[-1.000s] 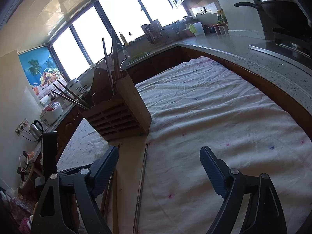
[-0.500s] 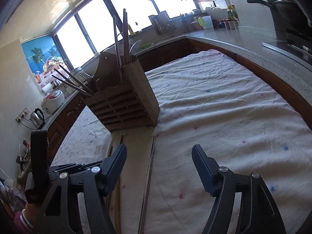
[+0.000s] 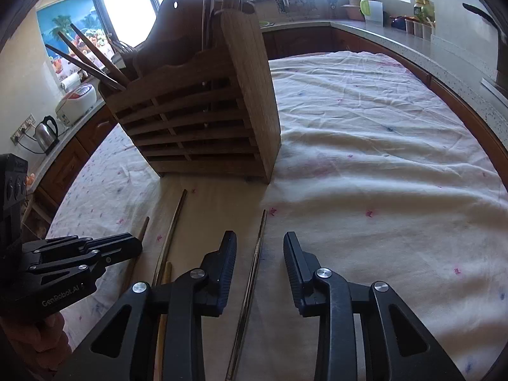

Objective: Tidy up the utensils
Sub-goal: 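Close the left tool on a wooden chopstick while the right tool grasps a metal chopstick, then lift the chopstick into the holder with the left tool while the right tool inserts its chopstick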

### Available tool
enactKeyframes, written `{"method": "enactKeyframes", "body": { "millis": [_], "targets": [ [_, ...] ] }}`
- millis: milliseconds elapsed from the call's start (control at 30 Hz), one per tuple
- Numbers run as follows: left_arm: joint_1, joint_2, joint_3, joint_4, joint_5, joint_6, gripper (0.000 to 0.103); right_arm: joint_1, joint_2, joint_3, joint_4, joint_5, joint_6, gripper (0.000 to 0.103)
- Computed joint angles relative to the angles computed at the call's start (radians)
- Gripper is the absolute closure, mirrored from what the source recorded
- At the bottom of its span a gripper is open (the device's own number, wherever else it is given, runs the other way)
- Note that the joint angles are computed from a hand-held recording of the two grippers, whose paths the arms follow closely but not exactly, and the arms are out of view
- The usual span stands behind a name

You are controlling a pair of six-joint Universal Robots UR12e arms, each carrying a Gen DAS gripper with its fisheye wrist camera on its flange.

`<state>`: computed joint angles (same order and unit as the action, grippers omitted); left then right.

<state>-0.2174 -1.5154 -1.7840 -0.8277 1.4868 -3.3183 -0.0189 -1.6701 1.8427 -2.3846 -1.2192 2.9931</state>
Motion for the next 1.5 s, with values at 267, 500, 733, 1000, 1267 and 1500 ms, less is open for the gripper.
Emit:
{"method": "enactKeyframes", "body": {
  "millis": [267,500,733,1000,1267,1500],
  "targets": [
    [-0.008,-0.014,0.006,0.023,0.002,-0.002,0.096,0.052,0.02,-0.011,-0.038,-0.133,-0.057,0.096],
    [0.026,0.041,-0.034,0.051,-0.069,-0.029,0.099,0.019,-0.013,0.008,-0.037,-0.04,-0.028,0.099],
    [0.063,0.125,-0.067,0.116,-0.12,-0.044,0.099,-0.035,-0.084,0.029,-0.069,0.086,0.016,0.099],
    [0.074,0.185,-0.07,0.188,-0.14,-0.049,0.099,-0.079,-0.148,0.026,-0.15,0.174,0.053,0.099],
    [0.091,0.221,-0.066,0.24,-0.161,-0.057,0.099,-0.094,-0.171,0.013,-0.245,0.224,0.087,0.099],
    [0.088,0.218,-0.059,0.272,-0.139,-0.058,0.099,-0.09,-0.162,-0.001,-0.292,0.232,0.109,0.099]
  ]
}}
